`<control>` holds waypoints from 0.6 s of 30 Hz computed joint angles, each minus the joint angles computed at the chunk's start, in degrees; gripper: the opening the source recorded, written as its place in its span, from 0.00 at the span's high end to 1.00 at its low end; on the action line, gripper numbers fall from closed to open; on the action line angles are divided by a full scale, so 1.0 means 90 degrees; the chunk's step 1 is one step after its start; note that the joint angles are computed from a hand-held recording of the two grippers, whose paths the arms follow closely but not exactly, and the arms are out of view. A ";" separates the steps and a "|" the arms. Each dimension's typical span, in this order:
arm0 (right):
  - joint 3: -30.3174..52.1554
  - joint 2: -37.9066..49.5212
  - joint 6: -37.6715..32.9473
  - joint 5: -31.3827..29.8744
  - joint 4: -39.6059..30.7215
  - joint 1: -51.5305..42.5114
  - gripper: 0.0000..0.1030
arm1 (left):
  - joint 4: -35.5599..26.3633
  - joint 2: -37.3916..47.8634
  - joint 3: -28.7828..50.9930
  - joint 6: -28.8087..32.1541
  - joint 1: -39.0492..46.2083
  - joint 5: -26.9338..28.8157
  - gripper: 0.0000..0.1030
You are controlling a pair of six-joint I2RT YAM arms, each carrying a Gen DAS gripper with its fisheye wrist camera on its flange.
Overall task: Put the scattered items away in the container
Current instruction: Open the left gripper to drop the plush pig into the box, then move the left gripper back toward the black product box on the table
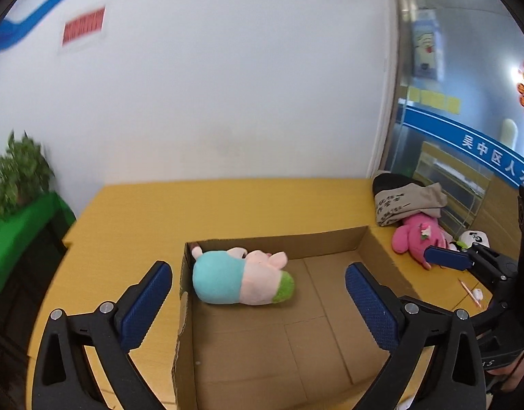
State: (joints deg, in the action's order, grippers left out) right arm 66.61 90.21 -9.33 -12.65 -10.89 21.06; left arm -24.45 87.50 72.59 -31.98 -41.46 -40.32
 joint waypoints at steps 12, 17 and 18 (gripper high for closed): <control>-0.2941 -0.3301 0.0617 0.1214 -0.0146 0.0340 0.15 | -0.1961 0.0129 -0.0170 -0.3418 -0.2845 -0.2130 0.00; -0.3444 -0.4082 0.0748 0.1289 -0.0460 0.0390 0.15 | -0.3066 0.0557 0.0142 -0.4870 -0.3431 -0.2348 0.00; -0.3509 -0.4184 0.0751 0.1295 -0.0527 0.0380 0.15 | -0.3140 0.0606 0.0157 -0.4996 -0.3512 -0.2330 0.00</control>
State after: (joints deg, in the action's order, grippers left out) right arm 35.03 52.55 -2.57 -1.00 -15.63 24.47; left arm -52.72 92.96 74.00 -76.95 -73.07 -61.30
